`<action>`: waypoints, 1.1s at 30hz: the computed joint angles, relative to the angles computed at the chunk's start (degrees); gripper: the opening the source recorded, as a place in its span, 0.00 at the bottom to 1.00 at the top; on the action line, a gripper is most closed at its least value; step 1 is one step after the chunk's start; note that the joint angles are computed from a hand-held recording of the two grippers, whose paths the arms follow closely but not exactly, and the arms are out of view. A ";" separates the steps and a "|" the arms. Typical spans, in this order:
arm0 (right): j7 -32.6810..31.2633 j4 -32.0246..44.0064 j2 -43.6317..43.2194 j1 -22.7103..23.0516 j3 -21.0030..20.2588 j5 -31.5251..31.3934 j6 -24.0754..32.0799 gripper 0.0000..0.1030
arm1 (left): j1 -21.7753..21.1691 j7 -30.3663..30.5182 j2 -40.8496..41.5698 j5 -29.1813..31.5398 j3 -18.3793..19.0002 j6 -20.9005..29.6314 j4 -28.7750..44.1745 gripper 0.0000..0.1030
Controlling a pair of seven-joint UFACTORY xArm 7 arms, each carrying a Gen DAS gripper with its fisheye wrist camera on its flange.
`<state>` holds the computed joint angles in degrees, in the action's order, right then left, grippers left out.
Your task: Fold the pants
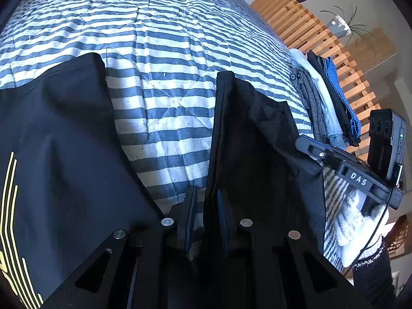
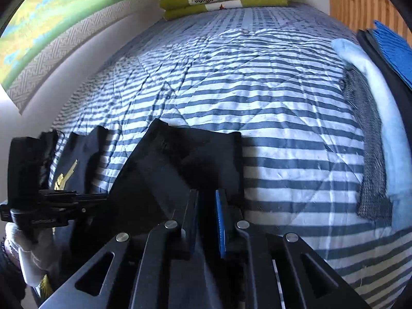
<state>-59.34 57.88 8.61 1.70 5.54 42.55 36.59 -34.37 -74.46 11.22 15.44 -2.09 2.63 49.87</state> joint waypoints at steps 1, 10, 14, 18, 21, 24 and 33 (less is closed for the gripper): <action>0.44 -0.12 0.37 1.95 -0.96 -1.00 -1.15 0.18 | 0.21 0.19 0.06 -0.27 -0.22 -0.07 0.01 0.17; 0.16 -6.38 -2.18 6.52 -1.32 -6.23 -10.78 0.02 | 1.34 2.19 0.06 -1.67 -1.63 1.22 0.54 0.17; 13.89 -7.80 -3.84 6.56 -3.69 -16.79 -26.10 0.06 | 1.51 2.66 0.19 -1.98 -1.83 1.02 0.57 0.17; 9.39 0.40 -1.46 -4.57 2.90 -3.55 -13.90 0.34 | 1.35 3.02 0.39 -2.39 -1.66 0.67 0.62 0.17; 11.21 4.29 1.81 1.19 -4.61 -2.57 -9.96 0.34 | 0.74 2.72 0.56 -1.95 -1.12 1.38 1.08 0.17; 13.26 5.73 4.05 6.50 -10.53 -3.09 -7.87 0.34 | 1.43 3.85 0.72 -2.21 -2.04 2.76 1.84 0.17; 18.93 3.90 1.41 -7.22 -1.14 -11.20 -3.52 0.34 | -0.88 -4.90 -6.30 7.36 -2.19 11.96 3.43 0.18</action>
<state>-40.41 61.79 10.03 -5.53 4.40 31.35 33.07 -35.25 -79.36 4.93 22.80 -4.28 14.59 53.30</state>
